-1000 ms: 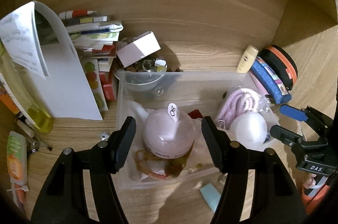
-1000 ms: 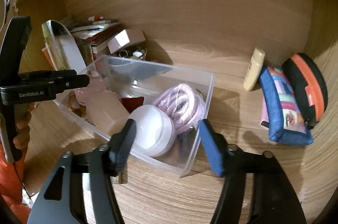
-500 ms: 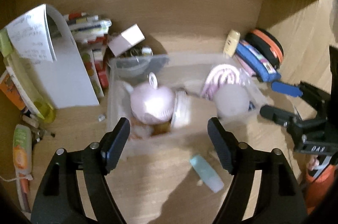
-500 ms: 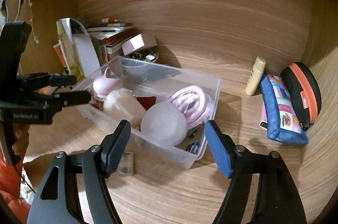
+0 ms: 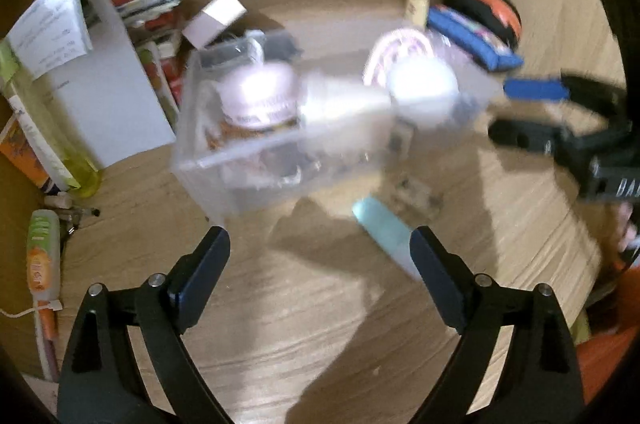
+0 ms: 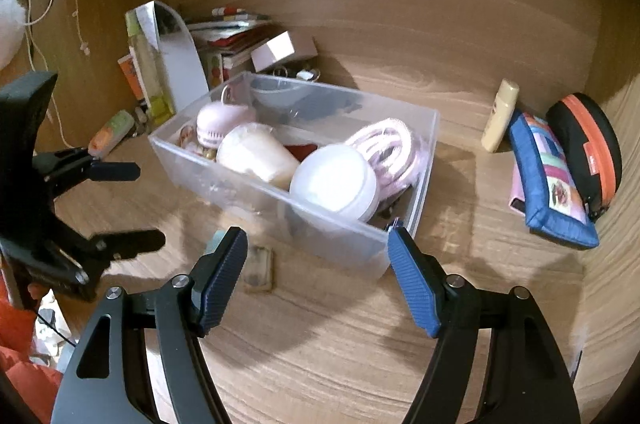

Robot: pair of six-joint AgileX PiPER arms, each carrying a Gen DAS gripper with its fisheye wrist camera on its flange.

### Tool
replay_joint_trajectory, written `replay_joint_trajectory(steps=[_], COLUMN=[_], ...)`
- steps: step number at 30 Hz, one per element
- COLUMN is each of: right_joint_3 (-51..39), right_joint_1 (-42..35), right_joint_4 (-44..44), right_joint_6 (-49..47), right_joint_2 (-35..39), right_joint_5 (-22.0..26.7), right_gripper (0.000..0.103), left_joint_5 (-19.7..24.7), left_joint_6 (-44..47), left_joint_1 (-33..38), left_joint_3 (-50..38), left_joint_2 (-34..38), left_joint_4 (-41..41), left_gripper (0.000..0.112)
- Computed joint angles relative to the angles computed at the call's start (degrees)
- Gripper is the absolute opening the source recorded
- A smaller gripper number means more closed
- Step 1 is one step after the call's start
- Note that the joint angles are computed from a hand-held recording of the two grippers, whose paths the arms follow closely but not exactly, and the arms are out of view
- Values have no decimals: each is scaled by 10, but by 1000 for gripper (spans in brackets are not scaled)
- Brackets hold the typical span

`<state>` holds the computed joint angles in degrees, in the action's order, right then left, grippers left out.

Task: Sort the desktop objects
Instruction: 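Grasp the mint-green tube with the left gripper while the right grasps the brown block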

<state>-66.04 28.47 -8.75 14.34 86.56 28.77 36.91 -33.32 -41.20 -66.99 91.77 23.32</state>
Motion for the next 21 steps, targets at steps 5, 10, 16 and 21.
replay_joint_trajectory(steps=[5, 10, 16, 21], right_joint_3=[12, 14, 23, 17], right_joint_1=[-3, -10, -14, -15], right_joint_4=[14, 44, 76, 96], right_joint_6=[-15, -47, -79, -102], right_joint_2=[-1, 3, 3, 16], right_joint_5=[-4, 2, 13, 27], right_gripper=[70, 70, 70, 70], left_joint_5=[1, 18, 23, 21], left_joint_6=[48, 118, 248, 313], left_joint_1=[-18, -16, 21, 42], left_joint_3=[0, -26, -67, -78], left_joint_2=[25, 60, 89, 99], left_joint_4=[-21, -38, -135, -209], left_gripper=[92, 92, 93, 93])
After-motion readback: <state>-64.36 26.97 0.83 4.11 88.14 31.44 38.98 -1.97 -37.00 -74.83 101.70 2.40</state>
